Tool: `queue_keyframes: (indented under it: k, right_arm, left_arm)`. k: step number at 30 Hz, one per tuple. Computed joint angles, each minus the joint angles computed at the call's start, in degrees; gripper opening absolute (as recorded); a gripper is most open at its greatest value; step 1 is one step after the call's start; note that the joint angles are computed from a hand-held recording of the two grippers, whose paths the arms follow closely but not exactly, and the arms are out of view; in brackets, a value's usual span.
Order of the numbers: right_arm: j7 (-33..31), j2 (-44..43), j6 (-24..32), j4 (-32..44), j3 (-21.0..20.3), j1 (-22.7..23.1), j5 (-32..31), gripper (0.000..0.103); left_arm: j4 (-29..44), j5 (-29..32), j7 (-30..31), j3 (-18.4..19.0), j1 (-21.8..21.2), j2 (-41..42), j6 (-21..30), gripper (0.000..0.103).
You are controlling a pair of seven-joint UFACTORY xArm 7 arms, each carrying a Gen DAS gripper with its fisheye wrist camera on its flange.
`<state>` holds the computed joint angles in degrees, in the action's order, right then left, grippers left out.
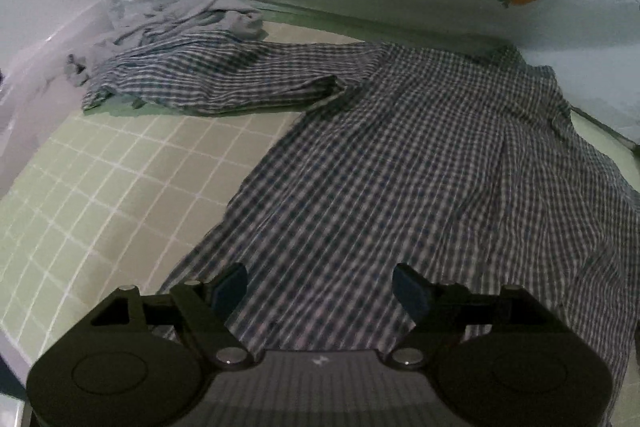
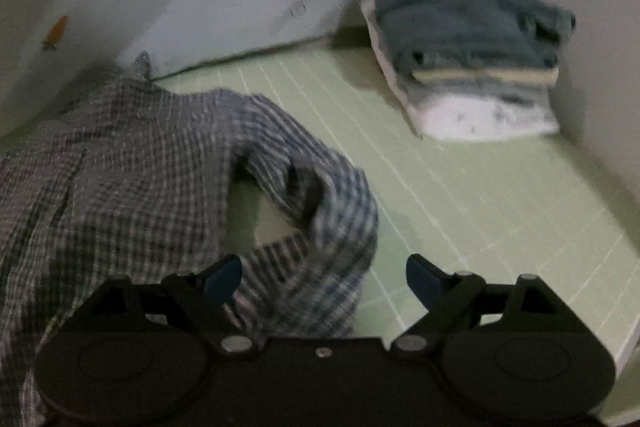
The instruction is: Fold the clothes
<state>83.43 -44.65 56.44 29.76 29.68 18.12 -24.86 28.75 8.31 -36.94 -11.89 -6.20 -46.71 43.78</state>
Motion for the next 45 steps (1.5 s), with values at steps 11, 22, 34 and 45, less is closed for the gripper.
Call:
queue_keyframes:
  k: [11,22,34,45]
  right_arm:
    - [-13.9,-6.4,4.1,-0.8,-0.1,-5.1,-7.9,0.008]
    - [-29.6,-4.4,-2.5,-5.0,-3.7,3.3,-5.2,0.047]
    - [-8.5,-30.5,4.7,-12.5,-3.0,-5.1,6.4,0.082]
    - [-4.7,-43.0,6.2,-21.6,-10.0,-0.2,16.5,0.008]
  left_arm:
    - [0.6,0.2,-5.9,-3.6,-1.2,-5.2,8.4,0.080]
    - [3.4,1.2,-7.7,-5.0,-3.8,-0.3,7.7,0.080]
    - [5.9,2.9,-9.8,-4.6,-3.4,3.3,7.4,0.081]
    - [7.5,3.2,-9.6,-4.6,-4.9,5.4,8.1,0.081]
